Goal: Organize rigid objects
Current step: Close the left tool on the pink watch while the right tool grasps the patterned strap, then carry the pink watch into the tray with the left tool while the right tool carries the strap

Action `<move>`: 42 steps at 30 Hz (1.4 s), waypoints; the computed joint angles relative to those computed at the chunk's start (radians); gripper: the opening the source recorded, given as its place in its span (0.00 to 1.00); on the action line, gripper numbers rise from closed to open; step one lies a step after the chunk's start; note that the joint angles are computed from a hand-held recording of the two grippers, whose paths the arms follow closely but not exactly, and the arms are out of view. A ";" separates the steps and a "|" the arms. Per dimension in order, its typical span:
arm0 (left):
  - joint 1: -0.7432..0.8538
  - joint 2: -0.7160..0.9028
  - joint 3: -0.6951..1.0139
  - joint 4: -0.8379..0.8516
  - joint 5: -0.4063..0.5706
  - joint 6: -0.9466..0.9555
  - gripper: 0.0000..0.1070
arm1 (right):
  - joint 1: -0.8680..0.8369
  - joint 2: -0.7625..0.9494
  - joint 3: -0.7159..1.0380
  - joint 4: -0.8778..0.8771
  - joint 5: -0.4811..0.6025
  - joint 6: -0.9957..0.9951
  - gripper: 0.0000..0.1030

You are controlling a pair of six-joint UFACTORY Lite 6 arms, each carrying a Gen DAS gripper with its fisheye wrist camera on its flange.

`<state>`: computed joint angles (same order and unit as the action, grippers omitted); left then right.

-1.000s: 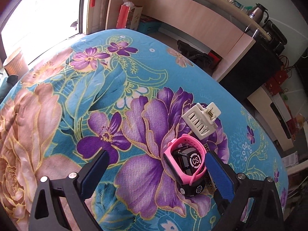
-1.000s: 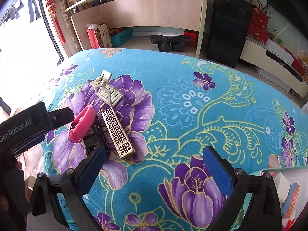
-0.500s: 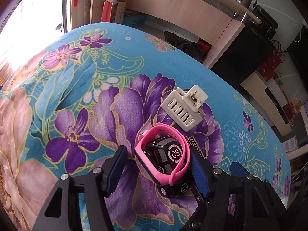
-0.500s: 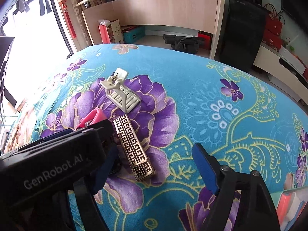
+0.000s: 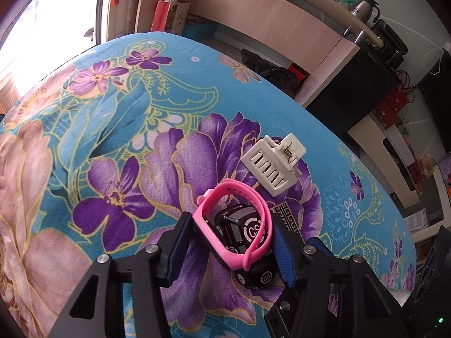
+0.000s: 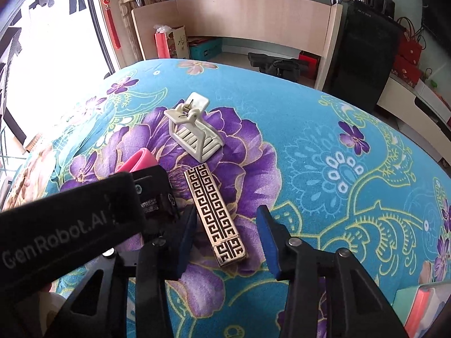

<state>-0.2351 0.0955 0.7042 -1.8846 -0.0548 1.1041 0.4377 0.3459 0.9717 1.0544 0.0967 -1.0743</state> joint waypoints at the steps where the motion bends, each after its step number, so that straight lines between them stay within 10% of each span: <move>1: 0.004 0.000 0.000 -0.018 0.002 0.017 0.54 | 0.001 -0.004 -0.005 0.031 0.002 -0.033 0.33; 19: -0.125 -0.103 -0.009 -0.364 -0.140 0.317 0.54 | -0.170 -0.307 -0.316 0.402 0.125 -0.341 0.20; 32: -0.380 -0.198 0.060 -0.367 -0.379 0.276 0.54 | -0.481 -0.763 -0.527 -0.067 0.285 0.103 0.20; 42: -0.638 -0.031 0.318 -0.365 -0.522 0.301 0.54 | -0.886 -0.901 -0.543 -0.243 0.470 0.071 0.20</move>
<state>-0.8731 0.0649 1.0222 -2.2499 -0.5764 1.4054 -0.4485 -0.5552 0.4289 0.8111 0.5664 -1.0034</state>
